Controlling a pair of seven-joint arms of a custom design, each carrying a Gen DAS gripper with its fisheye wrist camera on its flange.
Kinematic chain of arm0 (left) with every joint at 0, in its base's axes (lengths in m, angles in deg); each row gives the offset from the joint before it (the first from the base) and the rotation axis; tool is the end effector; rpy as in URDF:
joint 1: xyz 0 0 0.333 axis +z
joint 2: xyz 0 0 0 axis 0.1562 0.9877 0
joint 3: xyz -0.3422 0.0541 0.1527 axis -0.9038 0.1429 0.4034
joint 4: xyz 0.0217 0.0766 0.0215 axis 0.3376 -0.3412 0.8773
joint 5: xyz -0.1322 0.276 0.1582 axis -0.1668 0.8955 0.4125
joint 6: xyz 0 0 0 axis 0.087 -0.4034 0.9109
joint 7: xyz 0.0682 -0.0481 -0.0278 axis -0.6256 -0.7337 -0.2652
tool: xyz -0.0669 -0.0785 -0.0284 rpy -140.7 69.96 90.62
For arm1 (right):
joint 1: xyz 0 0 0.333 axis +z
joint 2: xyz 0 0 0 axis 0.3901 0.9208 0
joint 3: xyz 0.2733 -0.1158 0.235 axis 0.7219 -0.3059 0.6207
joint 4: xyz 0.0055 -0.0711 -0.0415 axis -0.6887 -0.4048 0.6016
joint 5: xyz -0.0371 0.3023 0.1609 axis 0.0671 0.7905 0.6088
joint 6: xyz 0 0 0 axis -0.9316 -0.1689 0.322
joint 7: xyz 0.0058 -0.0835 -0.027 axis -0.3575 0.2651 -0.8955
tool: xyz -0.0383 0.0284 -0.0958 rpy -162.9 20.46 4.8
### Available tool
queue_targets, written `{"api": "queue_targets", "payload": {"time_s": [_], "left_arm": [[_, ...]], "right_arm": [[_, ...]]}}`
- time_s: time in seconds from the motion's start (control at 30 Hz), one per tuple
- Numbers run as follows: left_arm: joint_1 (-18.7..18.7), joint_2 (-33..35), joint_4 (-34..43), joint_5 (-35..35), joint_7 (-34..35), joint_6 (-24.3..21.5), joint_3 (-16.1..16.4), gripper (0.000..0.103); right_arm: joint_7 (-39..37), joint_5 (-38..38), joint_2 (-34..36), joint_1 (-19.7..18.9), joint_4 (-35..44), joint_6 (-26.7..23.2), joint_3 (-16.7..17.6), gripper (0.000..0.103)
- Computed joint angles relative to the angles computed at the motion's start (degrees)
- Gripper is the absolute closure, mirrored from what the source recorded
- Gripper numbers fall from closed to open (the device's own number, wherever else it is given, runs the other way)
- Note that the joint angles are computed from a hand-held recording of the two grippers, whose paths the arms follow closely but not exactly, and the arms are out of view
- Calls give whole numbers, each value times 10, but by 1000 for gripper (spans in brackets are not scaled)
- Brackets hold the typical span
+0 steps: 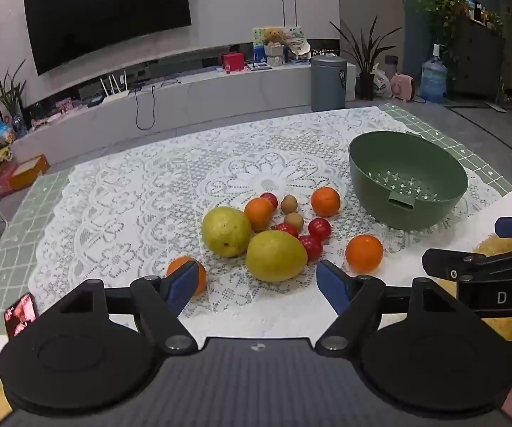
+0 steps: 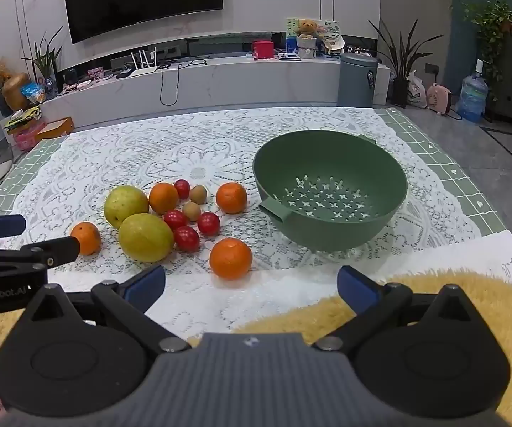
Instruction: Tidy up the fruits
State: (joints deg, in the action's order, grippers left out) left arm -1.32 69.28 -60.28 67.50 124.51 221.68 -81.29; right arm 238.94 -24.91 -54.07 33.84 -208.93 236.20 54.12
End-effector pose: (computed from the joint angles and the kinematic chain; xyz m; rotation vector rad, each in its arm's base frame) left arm 0.4953 -0.2227 0.5385 -1.4242 1.9753 -0.8140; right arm 0.4760 0.1767 0.5355 -1.6826 1.7995 -0.6929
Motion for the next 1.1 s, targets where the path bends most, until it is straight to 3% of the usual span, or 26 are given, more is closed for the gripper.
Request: {"api": "queue_targets", "payload": {"time_s": [0.1, 0.13, 0.17, 0.27, 1.1], "left_arm": [[9, -5, -20, -89, 69, 17, -9, 17], [8, -2, -18, -129, 106, 3, -17, 18], [6, -1, -19, -133, 109, 8, -15, 18], [-3, -1, -17, -84, 66, 17, 0, 18], [2, -4, -24, -106, 79, 21, -1, 22]], "right_arm": [[-5, 11, 0, 1, -2, 2, 0, 4], [-5, 12, 0, 0, -2, 3, 0, 4], [-7, 15, 1, 1, -2, 4, -1, 4], [-13, 23, 0, 3, 1, -1, 1, 4], [-4, 5, 2, 7, 5, -3, 2, 4]]}}
